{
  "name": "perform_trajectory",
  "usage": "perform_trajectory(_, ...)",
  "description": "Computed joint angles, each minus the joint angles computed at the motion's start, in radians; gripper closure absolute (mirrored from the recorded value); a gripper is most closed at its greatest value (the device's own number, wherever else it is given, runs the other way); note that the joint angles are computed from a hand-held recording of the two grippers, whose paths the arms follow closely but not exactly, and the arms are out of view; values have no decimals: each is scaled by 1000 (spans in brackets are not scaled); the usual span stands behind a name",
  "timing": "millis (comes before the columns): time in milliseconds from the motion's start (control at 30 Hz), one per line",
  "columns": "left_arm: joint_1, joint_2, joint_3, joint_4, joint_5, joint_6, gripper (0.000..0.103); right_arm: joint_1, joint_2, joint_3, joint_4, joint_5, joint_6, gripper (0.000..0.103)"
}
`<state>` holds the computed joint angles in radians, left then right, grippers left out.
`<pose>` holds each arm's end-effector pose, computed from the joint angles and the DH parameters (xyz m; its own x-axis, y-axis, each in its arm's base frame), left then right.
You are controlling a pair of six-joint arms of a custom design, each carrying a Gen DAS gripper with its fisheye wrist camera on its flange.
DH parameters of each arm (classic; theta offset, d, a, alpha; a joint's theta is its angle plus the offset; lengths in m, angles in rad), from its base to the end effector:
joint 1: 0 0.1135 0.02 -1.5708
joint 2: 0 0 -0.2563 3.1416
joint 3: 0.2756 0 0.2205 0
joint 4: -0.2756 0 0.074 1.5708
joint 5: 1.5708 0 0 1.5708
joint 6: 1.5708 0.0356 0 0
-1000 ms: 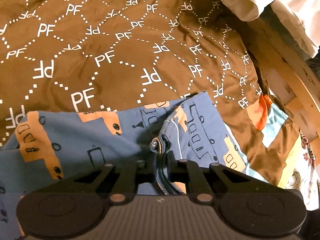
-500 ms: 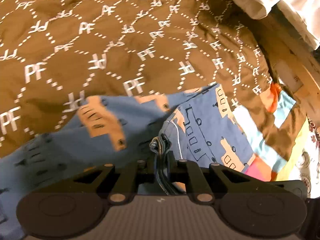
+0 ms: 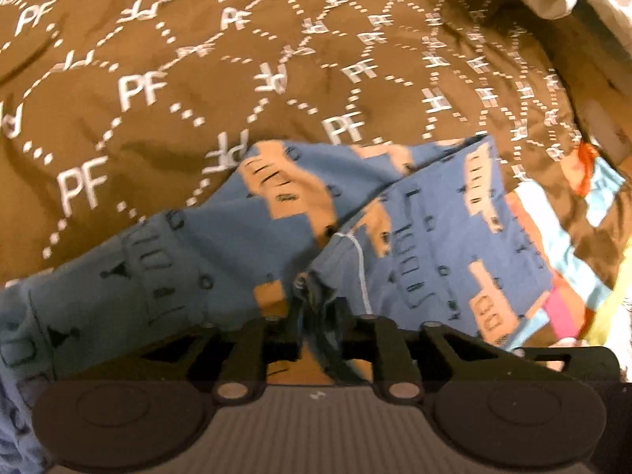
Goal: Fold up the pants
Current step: 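Lift the pants with both tools and swing them over the bed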
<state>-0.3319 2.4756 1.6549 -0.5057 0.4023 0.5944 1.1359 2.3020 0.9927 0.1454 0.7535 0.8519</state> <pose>0.4076 -0.1552 0.0539 -0.5419 0.7318 -0.4132 0.8363 0.5181 -0.1792 0.1668 0.3013 0.0230 -0.6667 -0.1325 -0.7335 -0.0693 0.9908 -0.1160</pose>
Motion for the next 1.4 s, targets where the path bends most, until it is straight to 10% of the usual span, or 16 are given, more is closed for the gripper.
perform_trajectory(167, 25, -91, -148, 142, -13, 0, 68, 46, -92, -173, 109, 28, -39, 47)
perform_trajectory(267, 43, -180, -314, 305, 13, -31, 43, 69, -198, -319, 90, 92, -50, 33)
perform_trajectory(400, 25, -244, -515, 514, -4, -92, 40, -14, -259, -393, -20, 161, -75, 32)
perform_trajectory(667, -63, -225, -664, 748, -202, -83, 32, -280, -143, -438, 249, 150, -294, 31)
perform_trajectory(1000, 89, -386, -856, 848, -103, -150, 4, -96, -181, -442, 183, 296, -169, 5)
perform_trajectory(1400, 322, -428, -1125, 1316, -78, -262, 5, -70, -26, -294, 329, 196, -349, 4)
